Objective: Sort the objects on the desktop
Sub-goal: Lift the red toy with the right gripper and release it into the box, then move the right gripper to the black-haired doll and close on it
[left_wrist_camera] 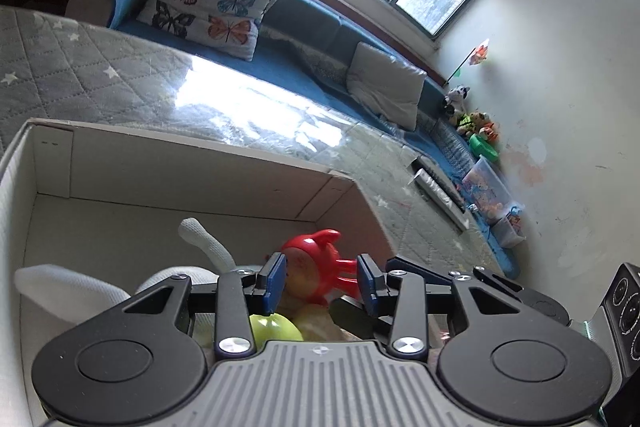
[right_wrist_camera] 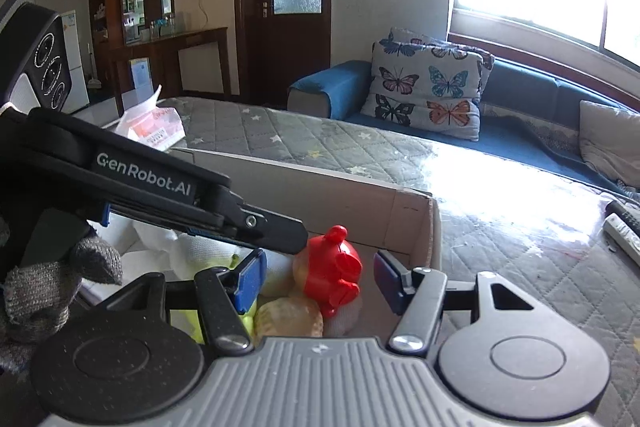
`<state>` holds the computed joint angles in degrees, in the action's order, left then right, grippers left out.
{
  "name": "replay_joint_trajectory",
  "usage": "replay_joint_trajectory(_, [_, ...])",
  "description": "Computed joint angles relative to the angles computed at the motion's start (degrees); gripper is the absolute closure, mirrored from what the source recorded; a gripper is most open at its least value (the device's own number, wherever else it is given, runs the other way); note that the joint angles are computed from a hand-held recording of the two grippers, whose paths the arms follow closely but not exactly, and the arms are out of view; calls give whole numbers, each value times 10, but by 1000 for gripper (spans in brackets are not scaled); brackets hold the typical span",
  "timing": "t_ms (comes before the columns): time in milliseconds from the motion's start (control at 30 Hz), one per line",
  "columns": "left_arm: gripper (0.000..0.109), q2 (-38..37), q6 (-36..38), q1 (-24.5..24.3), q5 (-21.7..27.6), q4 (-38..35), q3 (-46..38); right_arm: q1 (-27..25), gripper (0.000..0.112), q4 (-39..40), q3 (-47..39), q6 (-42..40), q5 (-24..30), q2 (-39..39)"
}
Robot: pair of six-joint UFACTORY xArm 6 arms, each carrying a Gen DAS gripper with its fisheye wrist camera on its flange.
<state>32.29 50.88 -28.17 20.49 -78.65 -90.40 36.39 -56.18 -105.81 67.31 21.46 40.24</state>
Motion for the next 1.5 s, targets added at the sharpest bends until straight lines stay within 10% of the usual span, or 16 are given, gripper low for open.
replay_joint_trajectory(667, [67, -133, 225, -78, -27, -199, 177, 45, 46, -219, 300, 298, 49, -226])
replay_joint_trajectory(1500, [67, -99, 89, -129, -47, -100, 181, 9, 42, -297, 451, 447, 64, -304])
